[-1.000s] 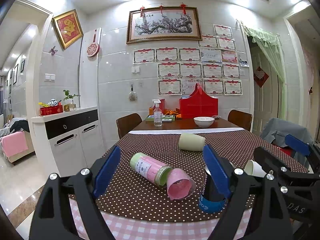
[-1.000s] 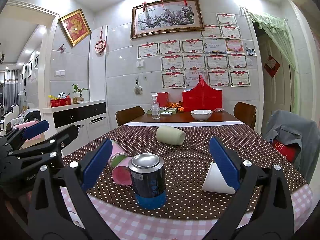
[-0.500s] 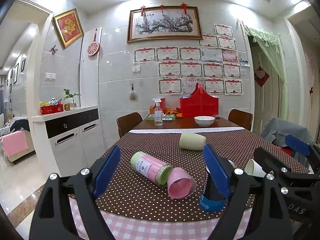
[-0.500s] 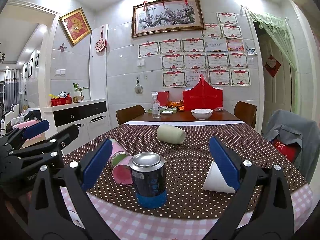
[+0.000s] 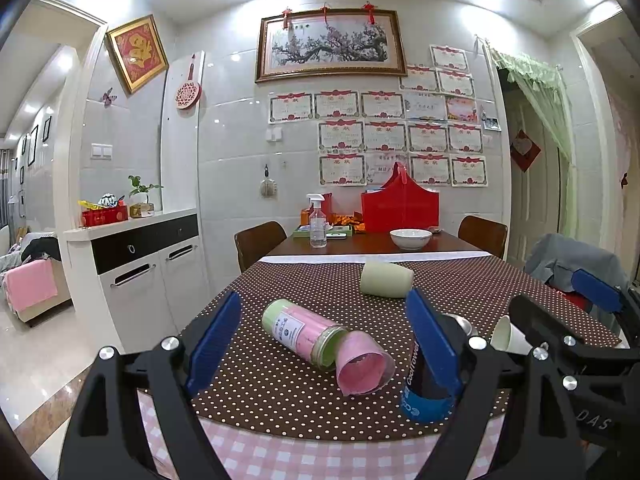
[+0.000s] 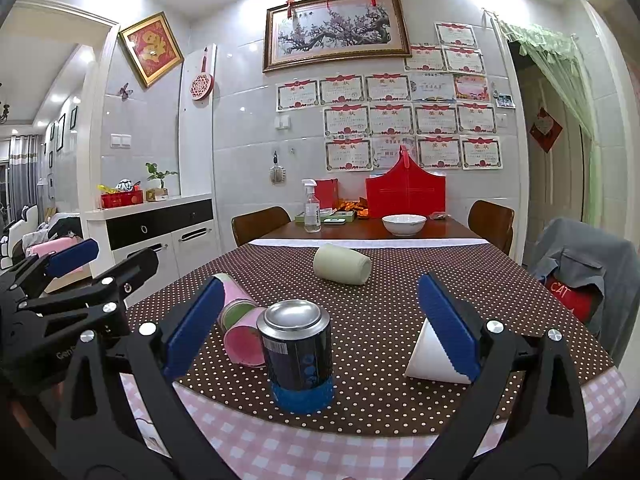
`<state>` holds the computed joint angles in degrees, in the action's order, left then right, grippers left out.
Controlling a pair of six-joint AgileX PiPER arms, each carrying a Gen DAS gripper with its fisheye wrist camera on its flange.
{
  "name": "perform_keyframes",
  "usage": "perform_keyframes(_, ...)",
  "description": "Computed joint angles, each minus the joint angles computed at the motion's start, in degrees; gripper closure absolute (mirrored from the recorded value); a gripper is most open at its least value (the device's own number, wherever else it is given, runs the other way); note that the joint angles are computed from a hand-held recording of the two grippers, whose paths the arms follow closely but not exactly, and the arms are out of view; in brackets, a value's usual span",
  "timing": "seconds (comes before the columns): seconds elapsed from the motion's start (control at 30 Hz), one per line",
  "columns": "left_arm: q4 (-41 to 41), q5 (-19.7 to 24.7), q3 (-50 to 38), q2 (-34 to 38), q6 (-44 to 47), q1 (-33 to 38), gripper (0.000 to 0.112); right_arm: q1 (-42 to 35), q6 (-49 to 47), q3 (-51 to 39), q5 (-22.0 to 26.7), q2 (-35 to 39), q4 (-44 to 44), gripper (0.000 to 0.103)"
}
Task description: Flip cup upside down
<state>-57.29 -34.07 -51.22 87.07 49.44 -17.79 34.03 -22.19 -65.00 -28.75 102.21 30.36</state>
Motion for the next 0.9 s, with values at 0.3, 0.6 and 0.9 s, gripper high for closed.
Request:
perform_keyframes(0.3,0.0,0.2,0.1,-0.1,0.0,0.1,0.029,0.2,-0.6,0.1,-0.2,-0.1,0.6,0.007)
perform_keyframes(0.6,-1.9,-1.7,-0.7,1.2,2.2,-0.8,0.029,-0.5,0.2,0.8,0.1,-0.2,-0.3,0.007)
perform_keyframes(0.9,-5.6,0.5,-3.1,3.3,7.3,-0.7,0.029,-1.5,-2.7,1.3,1.4,-0.4,1.9,0.007)
